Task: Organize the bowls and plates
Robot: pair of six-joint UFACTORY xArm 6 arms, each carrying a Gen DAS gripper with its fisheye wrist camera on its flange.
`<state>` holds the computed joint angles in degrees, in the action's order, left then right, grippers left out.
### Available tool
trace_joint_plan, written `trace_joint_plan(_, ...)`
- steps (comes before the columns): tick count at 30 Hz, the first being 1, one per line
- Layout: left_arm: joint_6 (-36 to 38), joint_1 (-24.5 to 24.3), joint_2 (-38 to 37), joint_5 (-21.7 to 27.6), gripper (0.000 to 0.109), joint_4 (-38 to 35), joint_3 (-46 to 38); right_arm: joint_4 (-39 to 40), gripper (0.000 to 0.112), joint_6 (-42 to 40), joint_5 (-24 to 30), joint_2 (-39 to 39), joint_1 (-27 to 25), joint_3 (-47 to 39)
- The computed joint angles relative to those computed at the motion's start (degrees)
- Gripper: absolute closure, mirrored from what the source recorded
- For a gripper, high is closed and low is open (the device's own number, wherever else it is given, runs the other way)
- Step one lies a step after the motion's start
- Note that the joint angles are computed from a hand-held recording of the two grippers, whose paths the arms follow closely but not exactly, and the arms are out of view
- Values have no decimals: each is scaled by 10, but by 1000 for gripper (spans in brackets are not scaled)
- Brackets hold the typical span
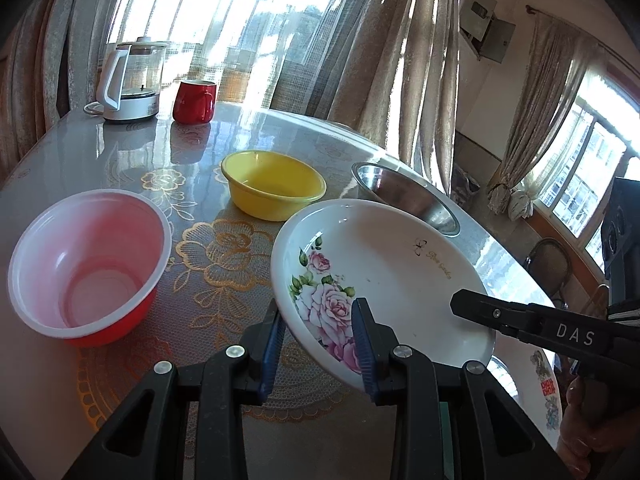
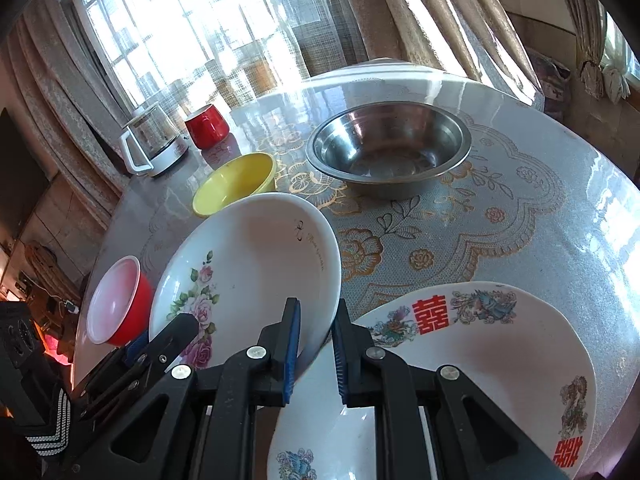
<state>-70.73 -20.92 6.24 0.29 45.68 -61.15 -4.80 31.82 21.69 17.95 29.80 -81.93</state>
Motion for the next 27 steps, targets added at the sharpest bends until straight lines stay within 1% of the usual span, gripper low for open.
trace_joint_plan(3,-13,-1,-2,-8,75,22,1,3,96,9,-15,-20,-1,29)
trace_joint_plan(5,-41,-2,-5,-11,75,59,-2,-8,96,26,-25,-34,-2,47)
trace_joint_plan(9,-67,-4,-9,-28,75,97,-2,-30,96,59,-45,-66,-5,90)
trace_joint_plan(12,-100,-6,-10,-42,75,141,-6,-44,96,81,-58,-93,-8,125)
trace_joint_plan(14,-128,-8,-10,-47,75,176,-11,-50,96,93,-63,-109,-11,146)
trace_joint_plan(16,-142,-13,-11,-47,75,194,-13,-54,96,102,-67,-123,-13,164)
trace_joint_plan(23,-142,-22,-14,-54,75,209,-13,-65,96,128,-76,-158,-17,210)
trace_joint_plan(26,-84,-31,-15,-56,75,152,-2,-59,95,127,-79,-171,-18,227)
trace_joint_plan(27,-78,-34,-16,-54,75,147,-1,-58,95,129,-79,-176,-19,233)
